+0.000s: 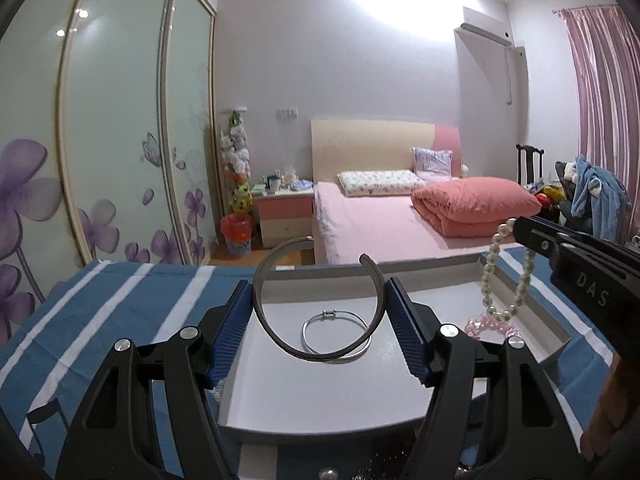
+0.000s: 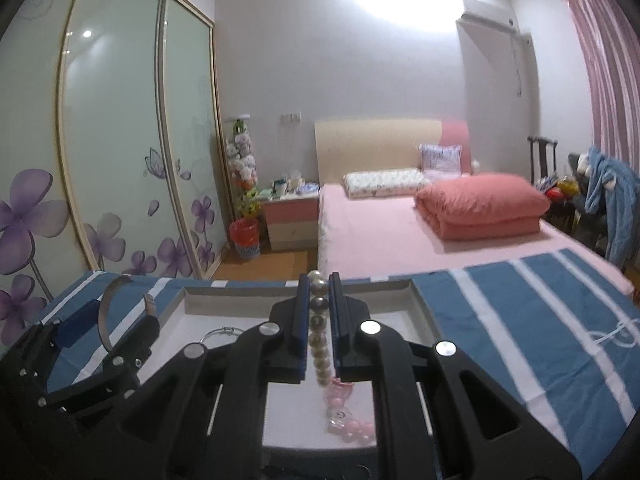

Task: Organize jewelry

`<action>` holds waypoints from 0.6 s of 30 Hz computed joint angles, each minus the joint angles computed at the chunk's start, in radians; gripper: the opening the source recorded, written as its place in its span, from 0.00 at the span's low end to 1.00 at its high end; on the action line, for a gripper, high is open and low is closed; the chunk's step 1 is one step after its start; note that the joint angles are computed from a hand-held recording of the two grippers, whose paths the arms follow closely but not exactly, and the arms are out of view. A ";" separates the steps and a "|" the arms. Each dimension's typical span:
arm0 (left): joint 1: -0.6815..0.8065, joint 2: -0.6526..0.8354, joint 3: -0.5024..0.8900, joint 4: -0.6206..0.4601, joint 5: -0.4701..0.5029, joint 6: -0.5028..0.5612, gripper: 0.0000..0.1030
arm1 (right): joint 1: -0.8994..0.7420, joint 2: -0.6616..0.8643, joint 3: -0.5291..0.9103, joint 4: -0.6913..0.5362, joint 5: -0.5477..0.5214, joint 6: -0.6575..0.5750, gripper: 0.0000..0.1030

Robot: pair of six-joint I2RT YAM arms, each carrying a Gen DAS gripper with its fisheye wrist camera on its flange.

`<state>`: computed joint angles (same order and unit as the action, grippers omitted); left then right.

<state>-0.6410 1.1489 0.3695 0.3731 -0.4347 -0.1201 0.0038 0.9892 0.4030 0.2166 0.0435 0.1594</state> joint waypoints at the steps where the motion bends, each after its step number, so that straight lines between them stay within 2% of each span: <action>1: 0.011 0.021 0.013 -0.003 0.016 0.000 0.66 | -0.018 0.045 0.018 0.006 -0.028 0.010 0.10; 4: 0.042 0.076 0.053 -0.031 0.070 -0.011 0.66 | -0.058 0.164 0.070 0.008 -0.101 0.038 0.10; 7: 0.070 0.115 0.085 -0.057 0.109 -0.013 0.66 | -0.074 0.222 0.088 0.005 -0.143 0.056 0.11; 9: 0.074 0.114 0.082 -0.053 0.114 -0.014 0.68 | -0.093 0.239 0.093 0.000 -0.167 0.071 0.18; 10: 0.078 0.103 0.081 -0.061 0.121 -0.015 0.71 | -0.103 0.233 0.082 0.004 -0.177 0.075 0.23; 11: 0.082 0.091 0.076 -0.064 0.127 -0.016 0.73 | -0.110 0.226 0.078 0.004 -0.179 0.077 0.24; 18: 0.151 -0.021 0.060 -0.120 0.146 -0.023 0.73 | -0.158 0.111 0.031 -0.049 -0.192 0.059 0.24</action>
<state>-0.4901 1.1281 0.4299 0.2536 -0.2887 -0.1427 -0.1547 1.1001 0.4344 0.1677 -0.1482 0.2180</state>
